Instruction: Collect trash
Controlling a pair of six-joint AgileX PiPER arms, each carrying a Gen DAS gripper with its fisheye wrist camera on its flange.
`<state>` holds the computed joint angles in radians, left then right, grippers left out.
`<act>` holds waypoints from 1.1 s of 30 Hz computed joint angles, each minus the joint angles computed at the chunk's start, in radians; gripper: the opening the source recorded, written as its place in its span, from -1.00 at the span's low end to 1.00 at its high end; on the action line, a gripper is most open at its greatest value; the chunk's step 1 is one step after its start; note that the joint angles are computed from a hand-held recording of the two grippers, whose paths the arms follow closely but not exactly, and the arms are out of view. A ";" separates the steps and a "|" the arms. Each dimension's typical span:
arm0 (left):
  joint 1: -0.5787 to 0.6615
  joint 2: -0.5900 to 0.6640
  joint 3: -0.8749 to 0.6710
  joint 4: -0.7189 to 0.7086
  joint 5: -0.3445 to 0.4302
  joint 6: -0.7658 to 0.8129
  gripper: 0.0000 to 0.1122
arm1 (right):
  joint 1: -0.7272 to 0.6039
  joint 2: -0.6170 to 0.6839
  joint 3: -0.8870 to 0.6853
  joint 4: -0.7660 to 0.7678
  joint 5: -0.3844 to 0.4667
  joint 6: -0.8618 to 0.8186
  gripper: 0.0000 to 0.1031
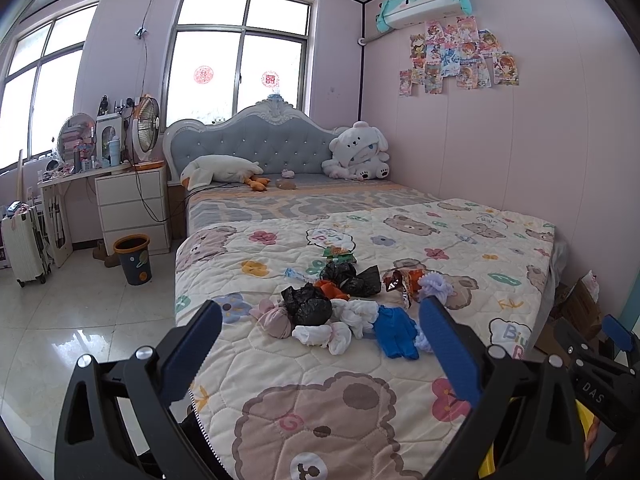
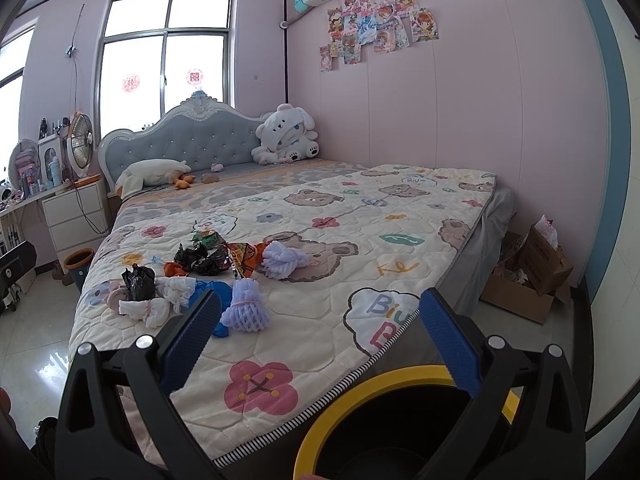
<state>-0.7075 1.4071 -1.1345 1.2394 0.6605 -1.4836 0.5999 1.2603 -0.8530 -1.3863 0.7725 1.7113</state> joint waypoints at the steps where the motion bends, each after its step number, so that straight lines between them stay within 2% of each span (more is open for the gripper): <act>1: -0.001 0.000 0.000 0.000 0.001 -0.001 0.70 | 0.002 0.001 0.002 -0.003 0.001 0.005 0.85; 15: 0.011 0.011 -0.012 -0.016 -0.004 0.017 0.70 | -0.006 0.033 -0.026 -0.002 -0.006 0.005 0.85; 19: 0.065 0.041 -0.040 -0.085 -0.045 0.085 0.70 | -0.048 0.055 -0.050 0.010 -0.051 -0.026 0.85; 23: 0.148 0.090 -0.082 -0.232 -0.096 0.212 0.70 | -0.108 0.102 -0.097 0.029 -0.119 -0.062 0.85; 26: 0.203 0.130 -0.106 -0.294 -0.132 0.290 0.70 | -0.179 0.160 -0.155 0.114 -0.239 -0.180 0.85; 29: 0.250 0.174 -0.129 -0.323 -0.151 0.340 0.70 | -0.219 0.250 -0.246 0.257 -0.296 -0.362 0.85; 31: 0.298 0.207 -0.158 -0.415 -0.181 0.435 0.70 | -0.238 0.311 -0.307 0.366 -0.320 -0.497 0.85; 33: 0.347 0.247 -0.202 -0.565 -0.202 0.587 0.70 | -0.261 0.363 -0.357 0.480 -0.363 -0.617 0.85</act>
